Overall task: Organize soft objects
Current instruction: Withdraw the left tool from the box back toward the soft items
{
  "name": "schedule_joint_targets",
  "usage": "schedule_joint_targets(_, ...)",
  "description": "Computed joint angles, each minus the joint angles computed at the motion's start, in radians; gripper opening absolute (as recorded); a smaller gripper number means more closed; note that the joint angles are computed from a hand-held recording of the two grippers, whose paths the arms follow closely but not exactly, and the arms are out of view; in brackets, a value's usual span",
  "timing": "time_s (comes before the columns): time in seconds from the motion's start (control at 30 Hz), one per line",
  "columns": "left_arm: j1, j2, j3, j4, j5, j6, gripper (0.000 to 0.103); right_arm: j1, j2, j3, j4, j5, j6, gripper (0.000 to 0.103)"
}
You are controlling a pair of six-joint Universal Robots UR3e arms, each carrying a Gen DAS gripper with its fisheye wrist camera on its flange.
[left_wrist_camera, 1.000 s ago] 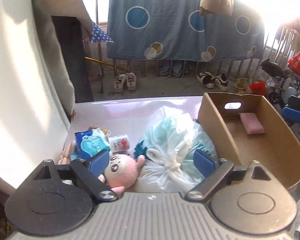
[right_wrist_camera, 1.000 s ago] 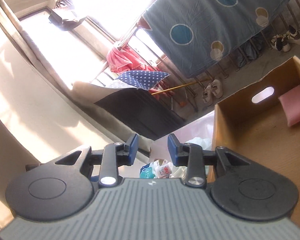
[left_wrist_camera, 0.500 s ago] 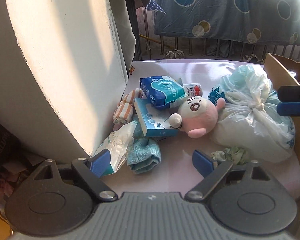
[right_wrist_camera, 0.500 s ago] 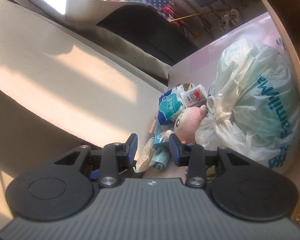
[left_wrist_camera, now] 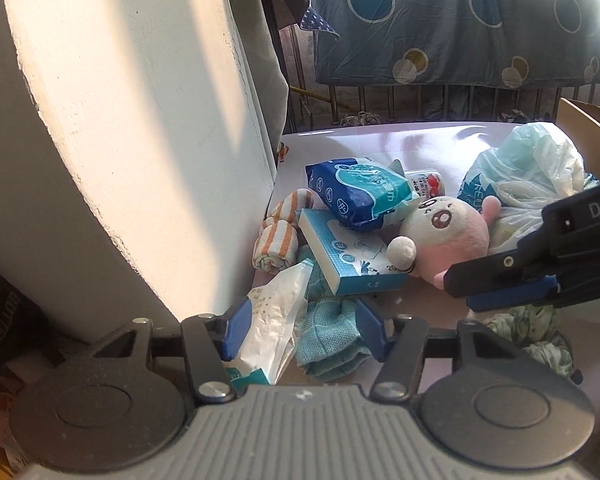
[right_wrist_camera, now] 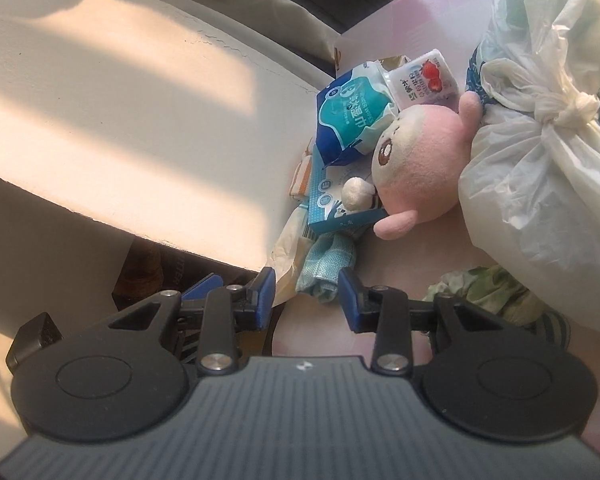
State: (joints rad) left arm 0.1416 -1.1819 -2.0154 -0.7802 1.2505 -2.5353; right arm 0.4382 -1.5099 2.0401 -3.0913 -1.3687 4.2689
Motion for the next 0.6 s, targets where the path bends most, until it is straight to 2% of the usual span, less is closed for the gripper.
schedule_joint_targets(0.2,-0.014,-0.025,-0.046,0.077,0.074,0.062,0.041,0.004,0.141,-0.037,-0.107,0.03,0.082,0.032)
schedule_joint_targets(0.33,-0.02,-0.057,-0.078,0.113,0.136,0.099,0.041,0.01,0.234,-0.129,-0.115,0.063,0.078,0.031)
schedule_joint_targets(0.43,-0.057,-0.132,-0.06,0.139,0.209,0.09,0.042,0.012,0.299,-0.211,-0.1,0.089,0.069,0.031)
schedule_joint_targets(0.53,-0.079,-0.175,-0.063,0.18,0.238,0.095,0.044,0.011,0.336,-0.253,-0.093,0.109,0.069,0.031)
schedule_joint_targets(0.57,-0.085,-0.182,-0.069,0.199,0.245,0.098,0.044,0.012,0.339,-0.259,-0.089,0.113,0.067,0.031)
schedule_joint_targets(0.6,-0.089,-0.184,-0.071,0.203,0.243,0.1,0.037,0.013,0.339,-0.259,-0.087,0.113,0.065,0.031)
